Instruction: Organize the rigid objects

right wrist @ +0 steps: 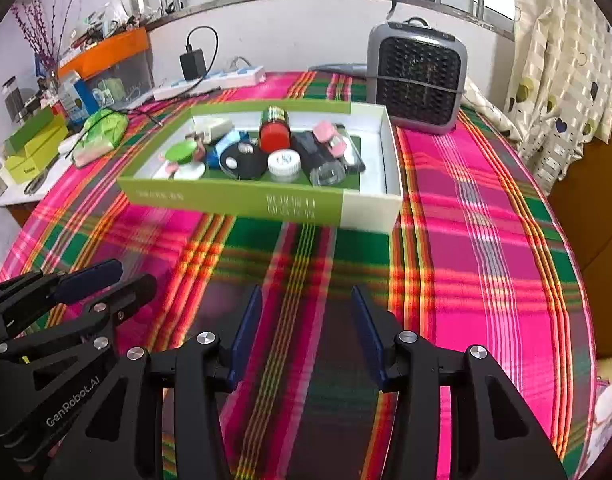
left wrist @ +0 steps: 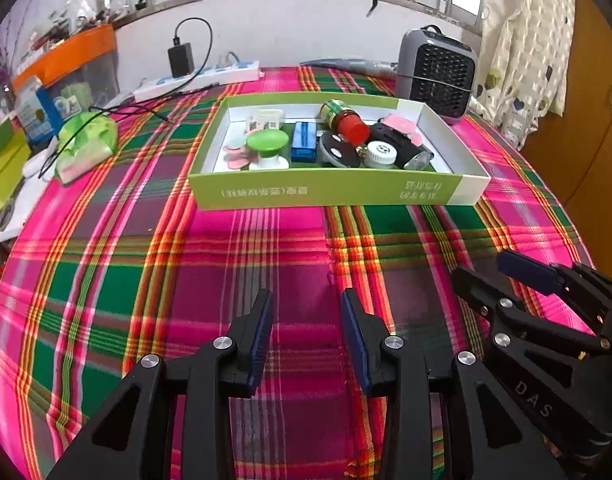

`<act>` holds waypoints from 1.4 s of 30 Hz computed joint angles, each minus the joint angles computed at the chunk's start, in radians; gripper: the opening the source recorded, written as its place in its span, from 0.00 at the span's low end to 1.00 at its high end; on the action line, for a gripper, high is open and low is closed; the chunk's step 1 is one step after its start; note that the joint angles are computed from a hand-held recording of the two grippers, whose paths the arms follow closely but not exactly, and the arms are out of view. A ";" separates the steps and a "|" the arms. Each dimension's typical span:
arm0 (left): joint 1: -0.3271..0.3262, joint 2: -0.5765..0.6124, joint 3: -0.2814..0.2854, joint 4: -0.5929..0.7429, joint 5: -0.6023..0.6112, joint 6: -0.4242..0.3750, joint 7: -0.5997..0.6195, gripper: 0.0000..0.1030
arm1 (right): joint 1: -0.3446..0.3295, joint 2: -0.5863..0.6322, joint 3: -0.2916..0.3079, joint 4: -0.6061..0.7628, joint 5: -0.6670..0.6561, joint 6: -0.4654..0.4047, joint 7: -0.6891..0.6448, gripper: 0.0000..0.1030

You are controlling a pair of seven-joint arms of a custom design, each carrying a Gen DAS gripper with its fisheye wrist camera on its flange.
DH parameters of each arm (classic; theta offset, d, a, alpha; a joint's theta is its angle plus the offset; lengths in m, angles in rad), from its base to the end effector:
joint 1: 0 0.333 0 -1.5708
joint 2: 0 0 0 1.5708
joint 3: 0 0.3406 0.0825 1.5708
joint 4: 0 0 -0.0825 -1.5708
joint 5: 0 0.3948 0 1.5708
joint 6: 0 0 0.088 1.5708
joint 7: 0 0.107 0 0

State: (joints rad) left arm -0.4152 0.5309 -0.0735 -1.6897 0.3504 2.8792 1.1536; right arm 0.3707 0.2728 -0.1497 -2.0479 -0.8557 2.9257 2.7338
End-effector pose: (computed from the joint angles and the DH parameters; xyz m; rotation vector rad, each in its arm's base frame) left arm 0.6493 -0.3571 0.3798 -1.5195 2.1872 -0.7819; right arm 0.6074 0.1906 0.3761 -1.6844 1.9306 -0.6736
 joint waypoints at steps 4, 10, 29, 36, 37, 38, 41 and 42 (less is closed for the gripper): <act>0.001 0.004 -0.003 0.003 -0.010 -0.020 -0.010 0.33 | 0.009 -0.007 0.000 -0.011 -0.019 -0.031 0.028 0.46; -0.021 0.007 0.023 0.002 0.014 -0.009 -0.049 0.36 | 0.001 -0.012 0.013 -0.016 -0.037 -0.058 0.052 0.47; -0.058 0.014 0.060 0.014 0.138 -0.018 -0.177 0.43 | -0.021 -0.014 0.035 -0.016 -0.035 -0.078 0.067 0.59; -0.053 0.014 0.054 0.014 0.138 -0.018 -0.176 0.43 | -0.019 -0.014 0.033 -0.015 -0.037 -0.082 0.074 0.59; -0.053 0.014 0.054 0.014 0.138 -0.018 -0.176 0.43 | -0.020 -0.015 0.032 -0.016 -0.037 -0.082 0.076 0.59; -0.053 0.014 0.054 0.014 0.138 -0.018 -0.176 0.43 | -0.020 -0.015 0.032 -0.017 -0.038 -0.084 0.079 0.59; -0.053 0.014 0.054 0.014 0.139 -0.018 -0.177 0.43 | -0.022 -0.017 0.033 -0.018 -0.041 -0.085 0.082 0.59; -0.053 0.014 0.054 0.014 0.138 -0.018 -0.176 0.43 | -0.022 -0.017 0.033 -0.019 -0.042 -0.085 0.082 0.59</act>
State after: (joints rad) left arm -0.4677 0.5450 -0.0200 -1.6755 0.4887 2.8609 0.9772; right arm 0.3482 0.2553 -0.1166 -2.0666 -0.8973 2.8406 2.8158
